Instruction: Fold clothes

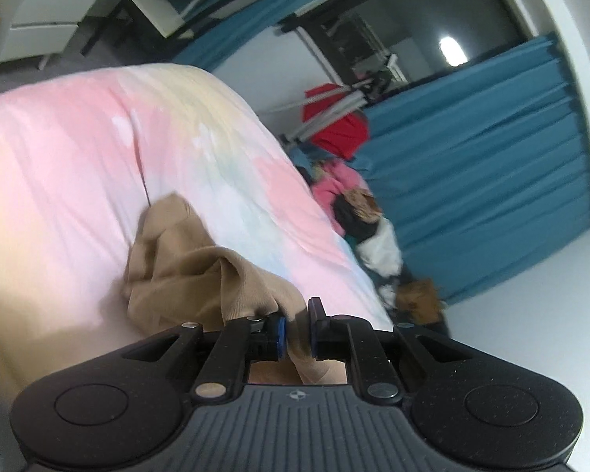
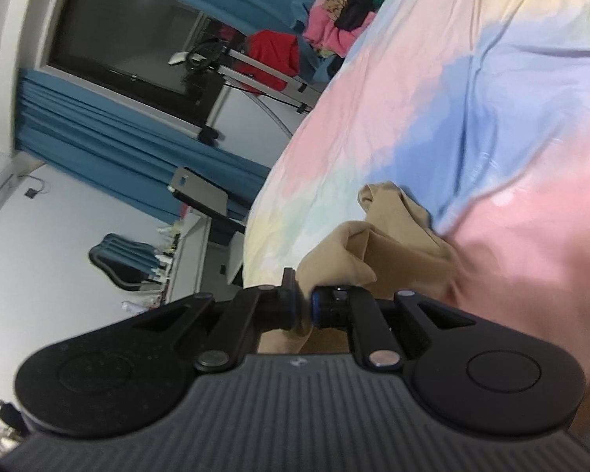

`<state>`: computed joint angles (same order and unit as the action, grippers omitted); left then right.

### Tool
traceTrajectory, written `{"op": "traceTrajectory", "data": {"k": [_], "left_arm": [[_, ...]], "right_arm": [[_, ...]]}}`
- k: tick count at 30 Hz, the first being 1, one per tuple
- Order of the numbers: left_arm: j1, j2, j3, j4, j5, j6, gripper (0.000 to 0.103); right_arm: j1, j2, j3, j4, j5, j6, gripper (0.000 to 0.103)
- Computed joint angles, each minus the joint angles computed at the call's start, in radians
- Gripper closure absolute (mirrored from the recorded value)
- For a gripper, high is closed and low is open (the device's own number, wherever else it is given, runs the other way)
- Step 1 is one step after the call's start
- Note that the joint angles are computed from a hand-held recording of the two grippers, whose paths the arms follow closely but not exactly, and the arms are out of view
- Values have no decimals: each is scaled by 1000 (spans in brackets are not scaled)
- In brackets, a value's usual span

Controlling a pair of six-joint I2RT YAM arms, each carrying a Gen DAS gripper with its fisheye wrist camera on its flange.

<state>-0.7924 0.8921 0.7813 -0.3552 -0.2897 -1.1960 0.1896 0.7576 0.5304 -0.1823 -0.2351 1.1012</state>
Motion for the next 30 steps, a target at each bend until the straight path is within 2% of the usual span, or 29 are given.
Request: {"op": "traceTrajectory", "data": {"k": [2, 5, 11, 13, 16, 22, 24, 26, 27, 28, 29, 30], "left_arm": [[103, 115, 48, 42, 77, 57, 90], [206, 293, 112, 118, 136, 169, 90], [269, 520, 66, 366, 151, 337, 87], [287, 581, 86, 388, 169, 353, 87], [304, 653, 118, 408, 190, 373, 87], [275, 697, 125, 445, 134, 455, 86], [274, 693, 131, 439, 138, 465, 81], [270, 677, 123, 443, 148, 474, 60], [264, 667, 122, 440, 146, 480, 54], [258, 657, 122, 437, 144, 486, 44], [250, 641, 117, 433, 132, 490, 37], [237, 621, 109, 431, 105, 493, 32]], "right_arm": [[-10, 155, 49, 76, -8, -2, 92], [-19, 368, 130, 163, -14, -19, 91], [-53, 684, 184, 359, -61, -65, 91], [-73, 773, 189, 424, -90, -82, 91], [-103, 840, 197, 461, -141, -111, 91], [-115, 871, 191, 502, -175, -177, 91], [-112, 862, 190, 499, -177, -183, 90], [-110, 849, 192, 489, -180, -201, 88], [-109, 841, 190, 486, -182, -213, 84], [-105, 830, 183, 495, -183, -220, 67], [-101, 818, 173, 508, -182, -226, 56], [-93, 798, 157, 528, -175, -229, 32]]}}
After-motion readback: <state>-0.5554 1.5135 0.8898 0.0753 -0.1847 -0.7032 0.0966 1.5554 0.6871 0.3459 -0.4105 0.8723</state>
